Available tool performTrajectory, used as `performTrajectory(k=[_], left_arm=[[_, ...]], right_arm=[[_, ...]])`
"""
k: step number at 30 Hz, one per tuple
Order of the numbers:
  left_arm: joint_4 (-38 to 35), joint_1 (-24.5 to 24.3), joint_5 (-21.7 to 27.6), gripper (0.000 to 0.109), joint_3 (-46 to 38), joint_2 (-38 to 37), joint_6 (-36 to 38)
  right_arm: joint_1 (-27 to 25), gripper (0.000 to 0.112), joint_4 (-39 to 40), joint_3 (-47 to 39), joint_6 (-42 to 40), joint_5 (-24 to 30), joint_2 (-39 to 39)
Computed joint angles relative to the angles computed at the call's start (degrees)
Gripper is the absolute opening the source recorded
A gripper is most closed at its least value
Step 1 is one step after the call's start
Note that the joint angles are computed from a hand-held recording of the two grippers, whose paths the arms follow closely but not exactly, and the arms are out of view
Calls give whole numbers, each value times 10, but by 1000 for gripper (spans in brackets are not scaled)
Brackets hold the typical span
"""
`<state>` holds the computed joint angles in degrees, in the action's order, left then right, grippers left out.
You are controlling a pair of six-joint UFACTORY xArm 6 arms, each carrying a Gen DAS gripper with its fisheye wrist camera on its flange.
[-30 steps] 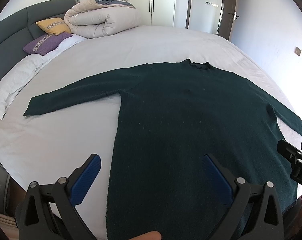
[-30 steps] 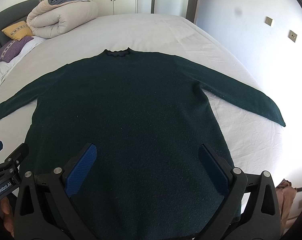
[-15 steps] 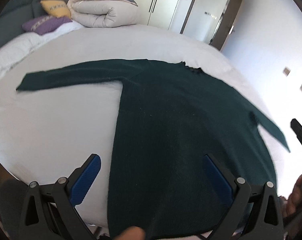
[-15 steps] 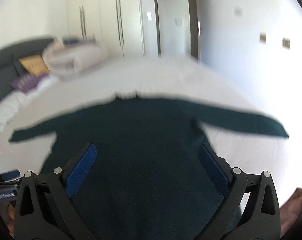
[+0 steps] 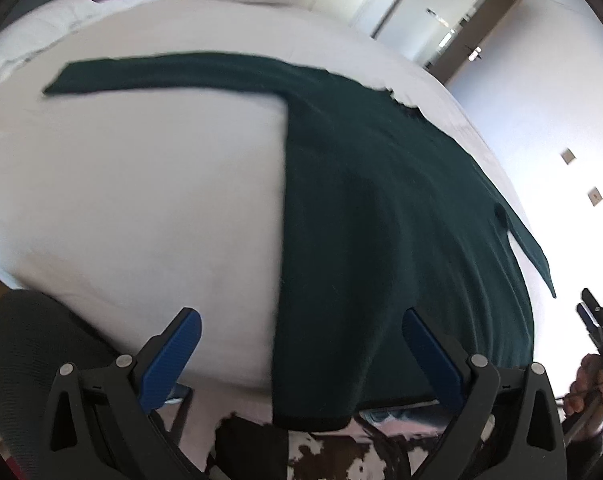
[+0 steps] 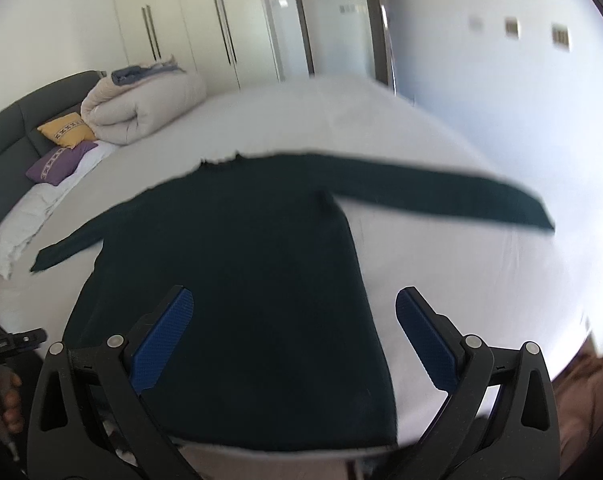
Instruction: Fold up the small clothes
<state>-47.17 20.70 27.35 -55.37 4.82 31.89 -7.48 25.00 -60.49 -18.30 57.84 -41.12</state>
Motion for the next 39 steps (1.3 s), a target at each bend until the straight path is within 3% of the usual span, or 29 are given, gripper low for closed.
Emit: performTrajectory(k=[3, 7, 13, 17, 25, 30, 33, 35, 37, 39], left_arm=[[23, 2, 40, 81, -5, 8, -10], [24, 1, 61, 78, -5, 17, -7], [-6, 13, 61, 78, -21, 15, -3], [-14, 9, 47, 79, -65, 31, -3], [29, -82, 3, 89, -217, 125, -15], [49, -131, -29, 101, -309, 190, -16], [64, -150, -56, 103, -359, 227, -23], [79, -155, -54, 103, -403, 260, -42], [58, -151, -26, 103, -444, 286, -40], [45, -145, -4, 103, -479, 310, -34]], right_arm=[[-65, 103, 53, -6, -54, 71, 22], [-135, 97, 105, 5, -119, 133, 43], [-153, 96, 118, 4, -142, 96, 84], [-180, 96, 131, -62, -90, 75, 157], [-241, 93, 212, -182, 86, 41, 371], [-238, 90, 297, -202, 155, -45, 443], [-230, 89, 325, -241, 185, -89, 489], [-226, 83, 344, -264, 201, -122, 517], [-218, 70, 344, -282, 223, -152, 542], [-212, 37, 329, -301, 235, -160, 561]])
